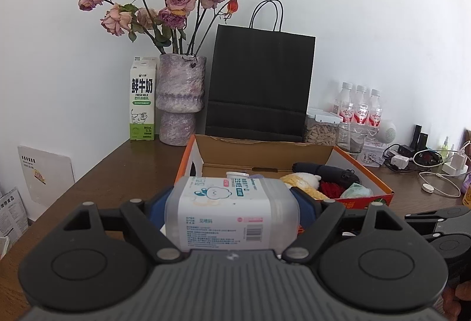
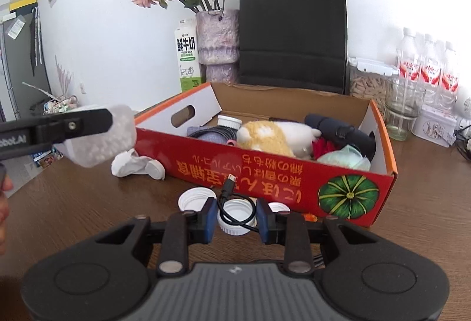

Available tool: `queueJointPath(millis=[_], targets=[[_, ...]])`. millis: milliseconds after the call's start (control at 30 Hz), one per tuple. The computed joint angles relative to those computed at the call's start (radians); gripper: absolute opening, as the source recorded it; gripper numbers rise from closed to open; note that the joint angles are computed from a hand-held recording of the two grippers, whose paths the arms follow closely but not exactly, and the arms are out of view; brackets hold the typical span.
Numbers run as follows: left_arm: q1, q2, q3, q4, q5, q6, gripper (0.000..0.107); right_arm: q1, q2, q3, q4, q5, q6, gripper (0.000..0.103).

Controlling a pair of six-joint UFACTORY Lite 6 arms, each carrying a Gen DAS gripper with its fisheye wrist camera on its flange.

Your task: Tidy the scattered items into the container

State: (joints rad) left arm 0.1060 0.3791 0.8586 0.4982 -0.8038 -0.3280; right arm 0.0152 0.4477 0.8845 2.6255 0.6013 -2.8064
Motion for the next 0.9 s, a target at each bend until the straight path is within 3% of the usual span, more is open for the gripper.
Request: queueJointPath(millis=[267, 900], targets=[[-0.013, 0.019, 0.013, -0.007, 0.011, 0.002, 0.084, 0.021, 0.115, 0.095, -0.012, -0.086, 0.003, 0.027], [-0.010, 0.038, 0.030, 0.002, 0.013, -0.006, 0.084, 0.028, 0.073, 0.040, 0.095, -0.036, -0.119, 0.027]])
